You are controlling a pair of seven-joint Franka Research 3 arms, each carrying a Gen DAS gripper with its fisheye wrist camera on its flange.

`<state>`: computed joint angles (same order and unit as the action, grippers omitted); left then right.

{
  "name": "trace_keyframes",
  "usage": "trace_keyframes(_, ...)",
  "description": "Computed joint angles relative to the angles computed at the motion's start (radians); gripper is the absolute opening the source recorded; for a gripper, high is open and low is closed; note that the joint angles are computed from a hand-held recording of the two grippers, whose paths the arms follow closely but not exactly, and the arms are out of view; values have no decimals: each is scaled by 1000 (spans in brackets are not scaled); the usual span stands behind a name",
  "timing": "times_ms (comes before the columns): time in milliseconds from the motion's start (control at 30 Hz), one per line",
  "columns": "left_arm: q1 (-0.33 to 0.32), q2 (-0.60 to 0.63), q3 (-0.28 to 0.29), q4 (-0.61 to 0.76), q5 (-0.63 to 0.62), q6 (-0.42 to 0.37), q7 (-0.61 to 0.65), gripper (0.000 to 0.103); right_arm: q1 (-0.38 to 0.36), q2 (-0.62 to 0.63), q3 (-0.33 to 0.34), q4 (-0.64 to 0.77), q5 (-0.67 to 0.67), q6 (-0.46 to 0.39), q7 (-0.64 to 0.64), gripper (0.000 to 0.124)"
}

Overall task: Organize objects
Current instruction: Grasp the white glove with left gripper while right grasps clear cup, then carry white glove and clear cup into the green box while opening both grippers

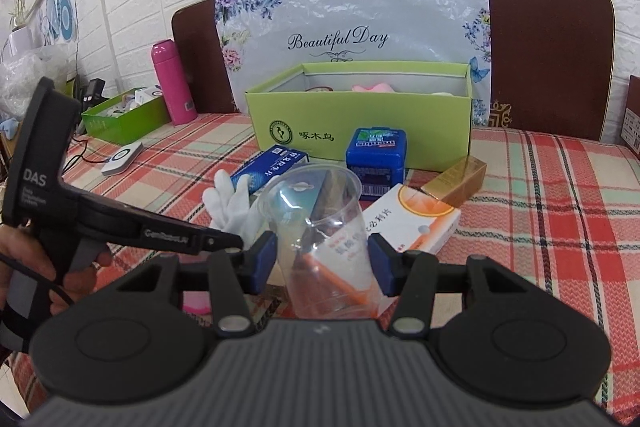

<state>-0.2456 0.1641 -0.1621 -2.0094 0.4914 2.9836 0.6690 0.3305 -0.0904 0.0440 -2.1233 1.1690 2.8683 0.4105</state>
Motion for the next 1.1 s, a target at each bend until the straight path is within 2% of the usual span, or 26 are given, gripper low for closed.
trace_keyframes(67,29,-35,-21,-29,-62,39,45,9,-2,2,-4,14,8,-11,-13,50)
trace_keyframes(200,13,-72,24,3,58,71,-27,9,-12,34,-9,92,68,-26,-57,50)
trace_keyframes(267,27,-64,19,40,61,106,-16,9,-19,60,-4,143,99,-11,-85,50)
trace_keyframes(367,37,-18,9,135,36,126,42,9,-30,110,12,233,146,35,-157,50)
trace_keyframes(500,3,82,39,315,56,88,65,9,-49,212,44,373,136,107,-186,50)
trace_keyframes(533,7,111,32,360,40,77,90,9,-54,240,53,408,117,123,-175,50)
trace_keyframes(700,10,282,13,610,-50,1,197,9,-61,398,73,577,-49,197,-48,50)
trace_keyframes(767,6,356,10,717,-87,-39,231,9,-31,460,38,633,-165,215,57,50)
trace_keyframes(867,-24,466,36,878,-107,-110,264,9,8,547,-21,717,-309,207,198,50)
trace_keyframes(933,-29,539,35,981,-132,-158,295,9,43,601,-77,770,-399,190,300,50)
trace_keyframes(1000,-33,612,28,1085,-166,-217,330,9,50,647,-99,820,-454,163,365,50)
trace_keyframes(1100,-54,730,49,1258,-193,-302,359,9,60,707,-121,880,-533,143,435,51)
